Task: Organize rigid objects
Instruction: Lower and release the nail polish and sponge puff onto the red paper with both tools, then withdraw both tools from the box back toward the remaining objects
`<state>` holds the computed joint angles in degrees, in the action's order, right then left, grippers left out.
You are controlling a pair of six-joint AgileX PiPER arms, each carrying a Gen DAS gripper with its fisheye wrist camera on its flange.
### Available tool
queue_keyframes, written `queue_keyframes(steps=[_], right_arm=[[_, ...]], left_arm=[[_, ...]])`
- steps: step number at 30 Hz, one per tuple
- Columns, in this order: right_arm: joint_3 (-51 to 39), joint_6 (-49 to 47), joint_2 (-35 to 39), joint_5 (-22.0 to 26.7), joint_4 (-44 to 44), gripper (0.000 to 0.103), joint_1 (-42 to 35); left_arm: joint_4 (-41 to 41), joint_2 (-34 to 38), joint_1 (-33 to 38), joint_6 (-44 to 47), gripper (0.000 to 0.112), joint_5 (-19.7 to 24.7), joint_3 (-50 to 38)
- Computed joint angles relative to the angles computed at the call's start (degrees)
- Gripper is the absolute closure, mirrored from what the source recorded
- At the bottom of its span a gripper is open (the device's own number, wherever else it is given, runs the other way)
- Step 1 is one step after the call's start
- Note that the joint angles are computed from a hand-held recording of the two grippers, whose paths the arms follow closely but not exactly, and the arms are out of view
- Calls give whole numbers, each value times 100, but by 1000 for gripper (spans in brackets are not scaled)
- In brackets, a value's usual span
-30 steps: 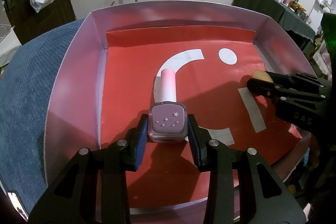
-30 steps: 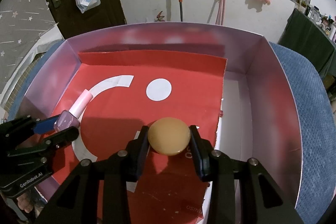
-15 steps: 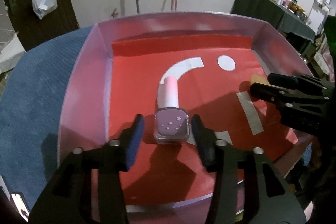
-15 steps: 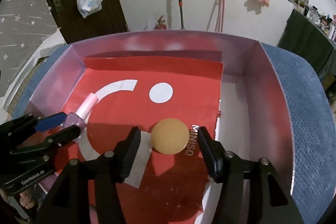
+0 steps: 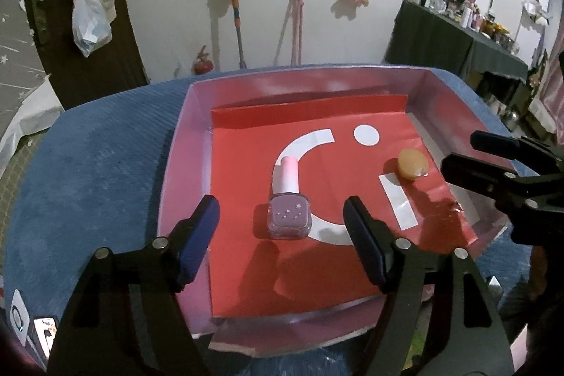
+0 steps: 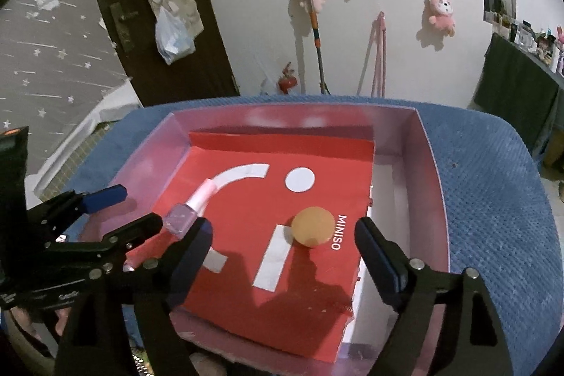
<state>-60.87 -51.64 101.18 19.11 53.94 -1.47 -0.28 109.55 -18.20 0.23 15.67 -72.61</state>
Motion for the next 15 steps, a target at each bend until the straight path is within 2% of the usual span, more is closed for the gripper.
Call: queue_keyframes(steps=[2,7,11,15], right_arm=[[167,-303,-152,-39,328,8,0],[569,-1302,-530,-58,1303,0,-17],[866,-1958,-788,-118,1950,0,13],[1216,-2882,-1033,-172,2909,0,47]], left_arm=[[58,-93,2,-85,37,-91,113],[147,-334,-4,-250,34,-312,451],[99,-465,-12,-218,34,-396,656],[-479,-678,56,253,34,-621,978]])
